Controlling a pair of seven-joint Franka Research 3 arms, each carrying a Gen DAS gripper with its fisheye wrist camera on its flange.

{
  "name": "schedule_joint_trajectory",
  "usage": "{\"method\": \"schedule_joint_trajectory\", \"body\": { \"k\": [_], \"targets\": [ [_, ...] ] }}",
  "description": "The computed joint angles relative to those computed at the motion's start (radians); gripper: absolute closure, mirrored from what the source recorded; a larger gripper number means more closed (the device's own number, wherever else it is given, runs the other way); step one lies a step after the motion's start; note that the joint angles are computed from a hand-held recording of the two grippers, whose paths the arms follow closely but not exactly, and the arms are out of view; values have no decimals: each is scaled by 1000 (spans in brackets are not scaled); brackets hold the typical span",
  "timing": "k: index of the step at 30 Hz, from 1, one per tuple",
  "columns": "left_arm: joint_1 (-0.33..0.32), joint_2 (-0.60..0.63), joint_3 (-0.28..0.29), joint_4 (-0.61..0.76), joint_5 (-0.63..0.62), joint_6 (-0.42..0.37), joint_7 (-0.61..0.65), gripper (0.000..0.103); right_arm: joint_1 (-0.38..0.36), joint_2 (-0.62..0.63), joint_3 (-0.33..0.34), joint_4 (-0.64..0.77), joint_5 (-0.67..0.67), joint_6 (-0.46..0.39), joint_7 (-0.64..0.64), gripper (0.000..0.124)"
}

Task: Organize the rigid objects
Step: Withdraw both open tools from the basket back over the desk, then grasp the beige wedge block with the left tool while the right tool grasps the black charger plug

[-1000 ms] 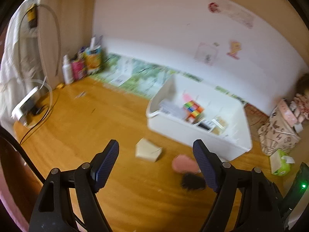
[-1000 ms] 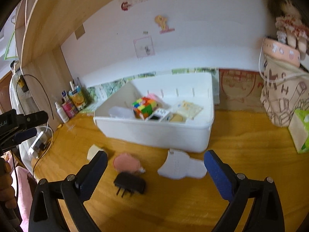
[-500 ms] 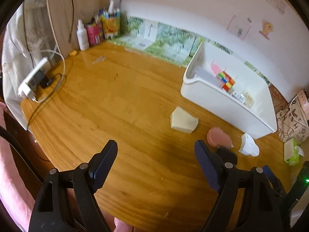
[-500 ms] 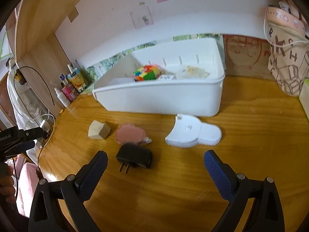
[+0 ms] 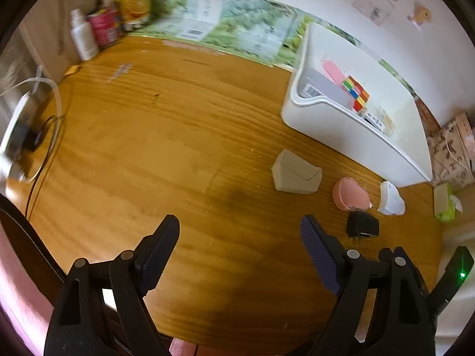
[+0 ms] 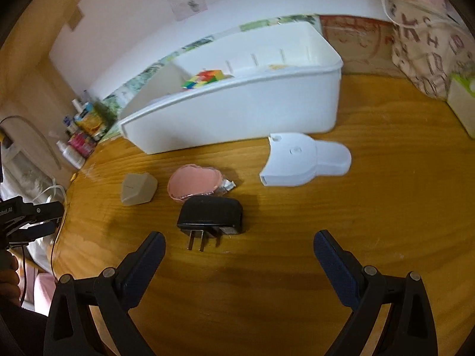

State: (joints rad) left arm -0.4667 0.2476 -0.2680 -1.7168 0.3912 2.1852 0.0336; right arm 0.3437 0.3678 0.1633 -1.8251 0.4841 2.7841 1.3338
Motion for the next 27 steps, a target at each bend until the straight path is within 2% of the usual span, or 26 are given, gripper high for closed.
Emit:
{"method": "schedule_joint_trajectory", "body": {
  "k": [3, 7, 13, 14, 19, 21, 24, 27],
  "targets": [
    [29, 14, -3, 8, -39, 22, 113, 17, 27, -1, -16, -12, -19, 26, 55, 24],
    [65, 44, -6, 28, -105, 62, 268, 17, 88, 6, -68, -15, -104, 36, 229, 24],
    [92, 110, -7, 102, -183, 60, 463, 17, 161, 25, -128, -7, -236, 59, 462, 24],
    [93, 123, -5, 119, -187, 53, 492, 17, 160, 29, -123, -7, -243, 70, 483, 24],
    [98, 188, -5, 202, -218, 18, 638, 17, 233, 45, -192, -7, -366, 102, 670, 23],
    [97, 219, -5, 244, -233, -10, 683, 17, 246, 57, -201, -1, -406, 124, 705, 23],
    [101, 268, -9, 304, -266, -38, 748, 17, 311, 79, -272, 27, -510, 110, 809, 23],
    [100, 305, -8, 349, -289, -57, 794, 17, 314, 109, -271, 71, -566, 97, 835, 23]
  ]
}}
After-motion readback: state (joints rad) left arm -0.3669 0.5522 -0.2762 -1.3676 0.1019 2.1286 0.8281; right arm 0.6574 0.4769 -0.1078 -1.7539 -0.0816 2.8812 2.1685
